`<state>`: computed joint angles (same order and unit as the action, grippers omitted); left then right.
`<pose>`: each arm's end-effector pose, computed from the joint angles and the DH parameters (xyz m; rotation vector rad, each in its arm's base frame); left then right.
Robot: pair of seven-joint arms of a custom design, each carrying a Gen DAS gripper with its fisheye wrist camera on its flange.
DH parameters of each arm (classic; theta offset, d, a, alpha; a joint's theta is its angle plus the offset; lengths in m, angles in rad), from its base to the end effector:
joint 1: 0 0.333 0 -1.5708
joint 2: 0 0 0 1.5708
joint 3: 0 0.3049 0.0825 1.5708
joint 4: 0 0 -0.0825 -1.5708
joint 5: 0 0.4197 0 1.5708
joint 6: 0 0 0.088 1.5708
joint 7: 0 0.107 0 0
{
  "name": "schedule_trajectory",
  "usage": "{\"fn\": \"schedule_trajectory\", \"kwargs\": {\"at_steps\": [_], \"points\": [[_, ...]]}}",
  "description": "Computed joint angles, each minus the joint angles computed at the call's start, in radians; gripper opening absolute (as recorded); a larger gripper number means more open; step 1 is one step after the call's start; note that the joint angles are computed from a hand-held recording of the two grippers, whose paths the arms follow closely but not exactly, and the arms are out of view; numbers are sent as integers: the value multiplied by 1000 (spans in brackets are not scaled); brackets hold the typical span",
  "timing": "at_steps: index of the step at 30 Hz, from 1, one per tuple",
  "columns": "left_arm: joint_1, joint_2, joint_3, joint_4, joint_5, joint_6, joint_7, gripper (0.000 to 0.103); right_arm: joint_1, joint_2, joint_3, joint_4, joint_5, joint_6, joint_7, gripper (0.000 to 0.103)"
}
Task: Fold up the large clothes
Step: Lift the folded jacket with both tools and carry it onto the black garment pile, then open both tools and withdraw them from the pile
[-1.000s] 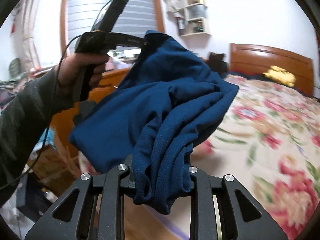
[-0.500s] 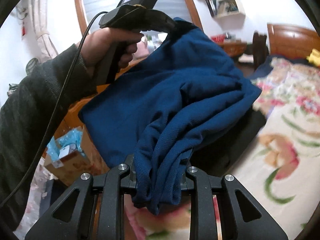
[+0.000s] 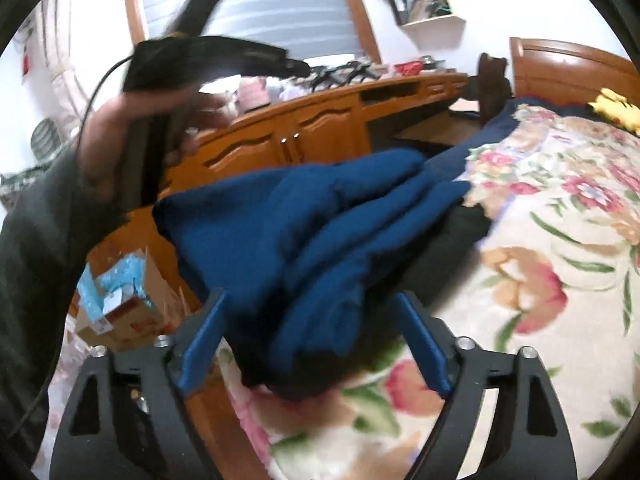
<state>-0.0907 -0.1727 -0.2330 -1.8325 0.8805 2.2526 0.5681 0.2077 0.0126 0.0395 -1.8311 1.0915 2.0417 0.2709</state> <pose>0.5620 -0.1777 0.6607 -1.7459 1.2883 -0.5119 0.5970 0.2013 0.5444 -2.0608 0.4828 0.1028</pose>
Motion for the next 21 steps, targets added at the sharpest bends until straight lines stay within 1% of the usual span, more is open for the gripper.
{"fn": "schedule_trajectory", "kwargs": {"at_steps": [2,4,6,8,11,14,16,17,19,21], "points": [[-18,16,-20,23,7,6,-10,33,-14,-8,-12,-1,-4,2,-12,86],[-42,45,-39,57,26,6,-19,34,-25,-32,-23,-30,3,63,-56,86],[-73,90,-56,101,51,19,-47,35,-42,-40,-41,-37,3,83,-73,86],[-104,129,-58,136,74,41,-75,36,-66,-37,-62,-33,7,104,-79,86],[-163,215,-59,213,141,71,-141,38,-105,-27,-87,-28,23,153,-111,86],[-220,293,-40,279,176,104,-189,39,-146,-11,-106,-18,30,200,-133,86],[-253,355,-24,326,181,164,-225,39,-174,4,-115,-3,38,219,-135,86],[-271,383,-15,350,188,178,-242,39,-188,13,-119,5,45,227,-138,86],[-305,433,4,397,191,186,-247,39,-215,27,-125,20,50,240,-140,86],[-347,492,25,459,205,174,-250,39,-239,42,-128,35,58,253,-147,86]]}}
